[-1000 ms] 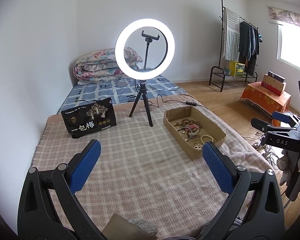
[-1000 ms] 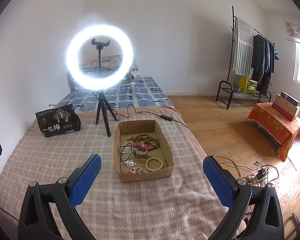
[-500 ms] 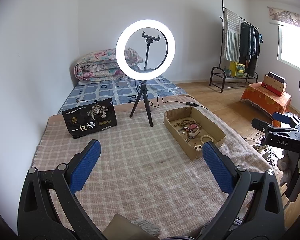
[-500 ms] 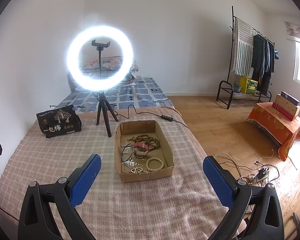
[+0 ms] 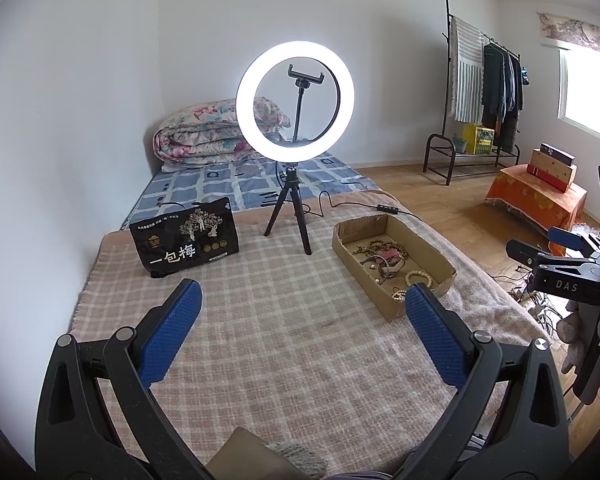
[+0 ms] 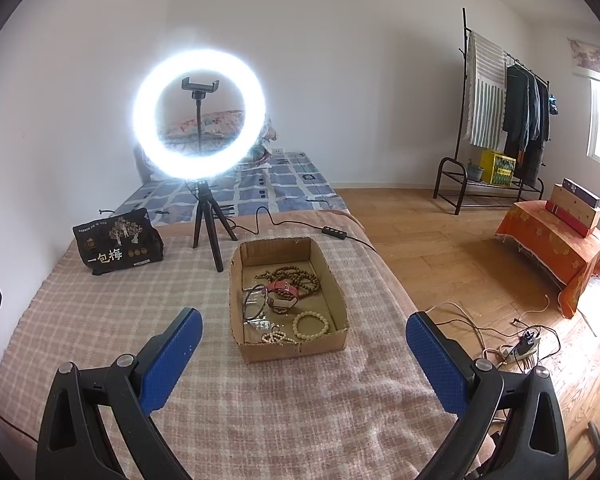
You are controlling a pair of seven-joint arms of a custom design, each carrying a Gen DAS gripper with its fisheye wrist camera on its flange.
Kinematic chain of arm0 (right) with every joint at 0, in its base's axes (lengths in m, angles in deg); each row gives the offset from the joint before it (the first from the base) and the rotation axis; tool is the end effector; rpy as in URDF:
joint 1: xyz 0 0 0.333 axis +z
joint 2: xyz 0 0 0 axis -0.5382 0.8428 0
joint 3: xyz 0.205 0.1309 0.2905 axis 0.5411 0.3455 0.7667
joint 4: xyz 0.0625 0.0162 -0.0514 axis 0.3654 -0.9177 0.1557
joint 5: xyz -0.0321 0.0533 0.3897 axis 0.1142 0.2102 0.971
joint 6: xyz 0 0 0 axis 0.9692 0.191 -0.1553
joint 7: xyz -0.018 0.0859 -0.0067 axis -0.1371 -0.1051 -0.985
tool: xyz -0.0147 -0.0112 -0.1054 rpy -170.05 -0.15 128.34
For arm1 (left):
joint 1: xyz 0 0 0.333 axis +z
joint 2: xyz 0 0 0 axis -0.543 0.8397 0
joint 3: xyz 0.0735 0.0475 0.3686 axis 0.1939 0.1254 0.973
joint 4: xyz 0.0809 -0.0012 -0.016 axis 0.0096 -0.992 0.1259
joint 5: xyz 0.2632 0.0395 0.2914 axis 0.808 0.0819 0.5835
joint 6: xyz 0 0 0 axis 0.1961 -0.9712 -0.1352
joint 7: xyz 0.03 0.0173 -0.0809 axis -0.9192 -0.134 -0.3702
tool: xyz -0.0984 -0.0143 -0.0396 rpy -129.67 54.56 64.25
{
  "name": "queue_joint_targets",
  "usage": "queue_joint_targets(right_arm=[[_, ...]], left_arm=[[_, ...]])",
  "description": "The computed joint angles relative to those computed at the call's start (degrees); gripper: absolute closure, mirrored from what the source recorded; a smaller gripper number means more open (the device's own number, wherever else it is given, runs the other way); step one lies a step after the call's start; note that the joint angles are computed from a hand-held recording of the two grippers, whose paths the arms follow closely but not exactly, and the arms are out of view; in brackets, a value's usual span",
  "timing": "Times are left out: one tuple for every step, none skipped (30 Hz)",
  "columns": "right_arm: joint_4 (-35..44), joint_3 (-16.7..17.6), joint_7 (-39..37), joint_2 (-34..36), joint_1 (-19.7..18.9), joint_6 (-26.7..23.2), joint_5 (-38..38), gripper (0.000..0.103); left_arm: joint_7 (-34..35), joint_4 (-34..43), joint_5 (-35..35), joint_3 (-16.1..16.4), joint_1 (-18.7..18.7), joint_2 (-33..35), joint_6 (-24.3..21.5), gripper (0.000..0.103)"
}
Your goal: Organize jewelry
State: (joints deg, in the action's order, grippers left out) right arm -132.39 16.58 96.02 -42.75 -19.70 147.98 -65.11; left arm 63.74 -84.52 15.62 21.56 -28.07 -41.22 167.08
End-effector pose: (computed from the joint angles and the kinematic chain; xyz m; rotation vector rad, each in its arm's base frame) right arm 0.5774 0.1506 0.7271 -1.9215 1.2159 -0.6494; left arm 0.4241 -0.0930 0.7204 -1.7429 1.3288 -0.7750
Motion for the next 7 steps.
queue_joint_targets(right_arm=[[0.01,-0.03,0.06,0.01,-0.02,-0.11,0.07,0.000],[0.00,-0.05,0.17,0.00,-0.05,-0.18,0.06,0.000],[-0.08,-0.06,0.27,-0.05,-0.07,-0.22,0.03,0.000],[-0.15,-0.06,0.36,-0.09,-0.09,-0.22,0.00,0.000],[-0.22,-0.07,0.42,-0.11,-0.10,-0.21,-0.02,0.000],[-0.25,-0.08,0.40,-0.11,-0.11,-0.29,0.02,0.000],[-0.35,-0.08,0.49,-0.18,-0.12,-0.34,-0.03,0.000]], left_arm=[[-0.09,-0.08,0.04,0.00,0.03,-0.09,0.01,0.000],[-0.25,-0.14,0.10,-0.08,0.09,-0.23,-0.10,0.000],[-0.39,-0.16,0.32,-0.17,0.23,-0.26,-0.05,0.000],[-0.81,-0.29,0.97,-0.48,0.64,-0.41,0.24,0.000],[-1.56,-0.40,1.96,-1.03,1.34,-0.63,0.42,0.000],[-2.10,-0.36,2.67,-1.44,1.80,-0.75,0.29,0.000],[-2.36,-0.28,2.93,-1.53,1.86,-0.79,0.11,0.000]])
